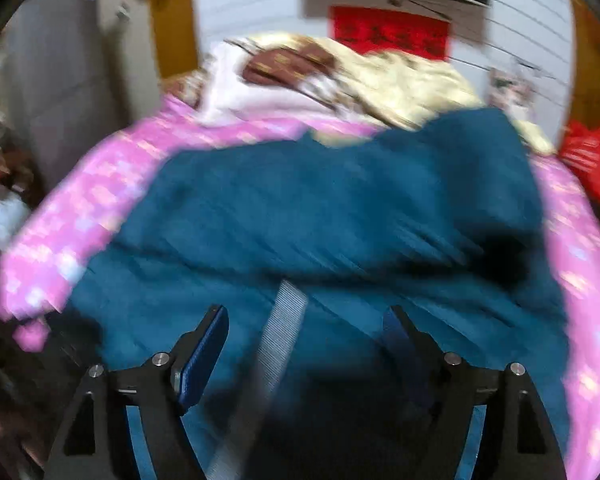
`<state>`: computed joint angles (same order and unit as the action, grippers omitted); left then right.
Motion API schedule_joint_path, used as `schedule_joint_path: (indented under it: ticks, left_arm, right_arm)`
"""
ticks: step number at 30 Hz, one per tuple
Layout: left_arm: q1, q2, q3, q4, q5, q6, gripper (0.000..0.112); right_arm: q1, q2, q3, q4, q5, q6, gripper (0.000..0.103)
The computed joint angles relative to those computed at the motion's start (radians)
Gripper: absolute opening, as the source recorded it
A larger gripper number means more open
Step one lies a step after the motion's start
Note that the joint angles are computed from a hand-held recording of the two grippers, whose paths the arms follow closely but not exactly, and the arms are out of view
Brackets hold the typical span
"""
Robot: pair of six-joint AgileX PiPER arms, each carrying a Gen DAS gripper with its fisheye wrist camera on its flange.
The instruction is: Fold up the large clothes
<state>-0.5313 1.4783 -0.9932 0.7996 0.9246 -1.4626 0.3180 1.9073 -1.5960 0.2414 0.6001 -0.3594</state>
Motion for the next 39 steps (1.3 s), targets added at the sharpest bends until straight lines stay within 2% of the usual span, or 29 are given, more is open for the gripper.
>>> schedule_joint_path:
  ticks: [2, 5, 6, 7, 8, 10, 12, 14, 16, 17, 18, 19, 21, 27, 31, 33, 36, 38, 39]
  left_arm:
    - [-0.017, -0.020, -0.012, 0.060, -0.034, -0.022, 0.095]
    - [0.038, 0.029, -0.115, -0.033, -0.149, 0.134, 0.095]
    - [0.068, 0.060, -0.164, -0.095, -0.197, 0.209, 0.095]
    - [0.088, 0.091, -0.208, -0.137, -0.229, 0.260, 0.095]
    - [0.106, 0.137, -0.270, -0.172, -0.254, 0.296, 0.095]
    - [0.132, 0.216, -0.379, -0.244, -0.264, 0.365, 0.095]
    - [0.156, 0.313, -0.506, -0.320, -0.247, 0.444, 0.095]
    - [0.176, 0.414, -0.640, -0.422, -0.184, 0.548, 0.084]
    - [0.193, 0.508, -0.764, -0.505, -0.078, 0.634, 0.039]
    - [0.190, 0.514, -0.766, -0.498, -0.072, 0.623, 0.031]
    - [0.188, 0.503, -0.744, -0.493, -0.094, 0.608, 0.013]
    - [0.181, 0.493, -0.735, -0.477, -0.096, 0.591, 0.009]
    - [0.153, 0.465, -0.714, -0.402, -0.083, 0.541, 0.007]
    - [0.180, 0.238, -0.507, -0.275, -0.169, 0.441, 0.007]
    - [0.284, 0.158, -0.415, -0.357, -0.214, 0.528, 0.007]
    - [0.324, 0.176, -0.402, -0.449, -0.226, 0.628, 0.007]
    - [0.325, 0.216, -0.396, -0.489, -0.216, 0.670, 0.010]
    - [0.330, 0.197, -0.343, -0.498, -0.264, 0.644, 0.019]
    - [0.328, 0.180, -0.318, -0.475, -0.276, 0.607, 0.027]
  right_arm:
    - [-0.033, -0.033, 0.074, -0.132, -0.016, 0.093, 0.078]
    - [-0.099, -0.059, 0.167, -0.256, -0.057, 0.219, 0.078]
    - [-0.121, -0.062, 0.190, -0.259, -0.077, 0.237, 0.082]
    - [-0.153, -0.056, 0.205, -0.221, -0.084, 0.238, 0.090]
    - [-0.182, -0.042, 0.196, -0.144, -0.065, 0.201, 0.091]
    - [-0.211, -0.028, 0.180, -0.036, -0.041, 0.120, 0.094]
    - [-0.190, -0.022, 0.184, -0.078, -0.057, 0.138, 0.101]
    - [-0.161, -0.016, 0.188, -0.150, -0.073, 0.177, 0.103]
    - [-0.150, -0.017, 0.193, -0.184, -0.082, 0.206, 0.103]
    - [-0.146, -0.018, 0.193, -0.193, -0.082, 0.215, 0.103]
    - [-0.145, -0.018, 0.196, -0.188, -0.083, 0.214, 0.103]
    - [-0.147, -0.019, 0.196, -0.173, -0.081, 0.204, 0.103]
    - [-0.150, -0.023, 0.201, -0.154, -0.077, 0.192, 0.103]
    - [-0.157, -0.011, 0.187, -0.148, -0.075, 0.181, 0.103]
    - [-0.167, -0.009, 0.187, -0.128, -0.074, 0.159, 0.103]
    - [-0.169, -0.003, 0.178, -0.114, -0.064, 0.150, 0.103]
    - [-0.180, 0.006, 0.163, -0.083, -0.046, 0.124, 0.103]
    - [-0.189, 0.011, 0.151, -0.054, -0.025, 0.094, 0.103]
    - [-0.195, 0.012, 0.147, -0.037, -0.014, 0.074, 0.103]
